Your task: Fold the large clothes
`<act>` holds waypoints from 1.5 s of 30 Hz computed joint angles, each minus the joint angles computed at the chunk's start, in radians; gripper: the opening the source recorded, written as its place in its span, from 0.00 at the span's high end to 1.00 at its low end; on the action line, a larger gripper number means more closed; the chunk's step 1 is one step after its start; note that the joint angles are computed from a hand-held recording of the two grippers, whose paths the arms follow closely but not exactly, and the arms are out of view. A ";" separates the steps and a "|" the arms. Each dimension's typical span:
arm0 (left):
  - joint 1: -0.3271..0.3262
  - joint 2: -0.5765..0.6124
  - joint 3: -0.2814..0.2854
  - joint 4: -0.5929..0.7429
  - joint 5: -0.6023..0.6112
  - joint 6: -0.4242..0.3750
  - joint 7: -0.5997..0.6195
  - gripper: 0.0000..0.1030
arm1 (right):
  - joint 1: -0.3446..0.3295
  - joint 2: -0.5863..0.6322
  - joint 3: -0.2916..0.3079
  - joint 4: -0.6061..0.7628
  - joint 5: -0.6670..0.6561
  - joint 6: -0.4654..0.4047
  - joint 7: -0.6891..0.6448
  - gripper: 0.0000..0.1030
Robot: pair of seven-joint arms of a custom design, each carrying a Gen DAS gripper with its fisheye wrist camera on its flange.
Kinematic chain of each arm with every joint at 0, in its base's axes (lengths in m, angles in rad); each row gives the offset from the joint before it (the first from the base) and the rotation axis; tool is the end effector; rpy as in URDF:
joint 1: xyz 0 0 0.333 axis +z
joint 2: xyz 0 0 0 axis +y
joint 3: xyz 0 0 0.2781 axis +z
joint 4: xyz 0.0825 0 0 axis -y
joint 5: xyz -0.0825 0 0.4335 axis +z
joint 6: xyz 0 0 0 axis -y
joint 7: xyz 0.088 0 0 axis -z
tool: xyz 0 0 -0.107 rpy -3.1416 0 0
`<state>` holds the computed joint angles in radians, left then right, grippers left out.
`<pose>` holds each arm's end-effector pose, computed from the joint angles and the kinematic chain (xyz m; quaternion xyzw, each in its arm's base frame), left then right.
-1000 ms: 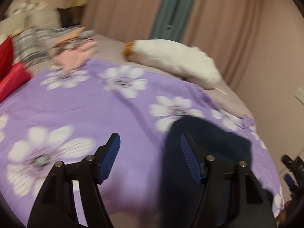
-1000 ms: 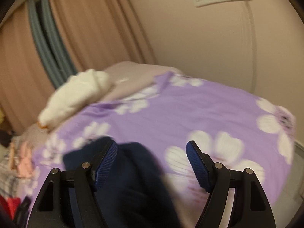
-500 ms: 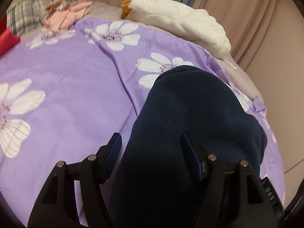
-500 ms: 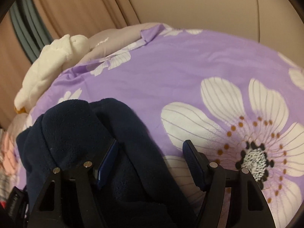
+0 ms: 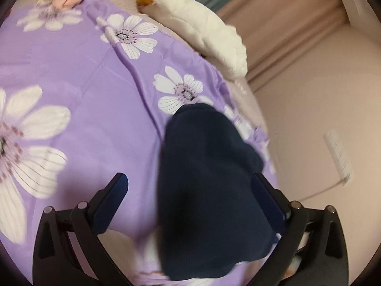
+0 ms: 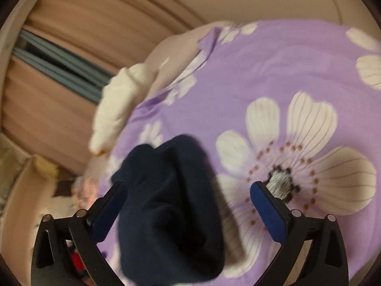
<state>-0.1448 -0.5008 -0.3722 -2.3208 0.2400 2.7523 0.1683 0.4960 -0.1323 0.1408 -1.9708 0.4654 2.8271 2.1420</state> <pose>0.4427 -0.2868 0.5746 -0.7997 0.3902 -0.4451 0.1004 0.5109 0.3547 0.5935 -0.5201 0.7002 0.0725 0.4836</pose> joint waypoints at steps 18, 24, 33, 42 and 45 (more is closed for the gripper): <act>-0.146 0.490 0.109 0.248 -0.185 0.267 0.115 0.01 | 0.062 0.415 0.076 0.374 0.157 -0.013 -0.162 0.02; -0.147 0.505 0.119 0.278 -0.022 0.247 -0.016 0.03 | 0.008 0.422 0.137 0.368 0.106 0.058 -0.167 0.04; -0.164 0.509 0.114 0.357 0.204 0.104 -0.168 0.14 | -0.079 0.350 0.221 0.313 0.471 0.031 -0.482 0.25; -0.163 0.430 0.088 0.363 0.229 -0.033 -0.069 0.18 | -0.053 0.263 0.179 0.257 0.862 -0.054 -0.773 0.29; -0.157 0.373 0.071 0.357 0.246 -0.089 -0.043 0.19 | -0.022 0.231 0.153 0.256 0.933 -0.056 -0.853 0.30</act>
<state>-0.3018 -0.1273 -0.3009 -1.9642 0.4856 2.6633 0.1251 0.4737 0.0984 0.2940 -1.7149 1.3985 2.7713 1.2887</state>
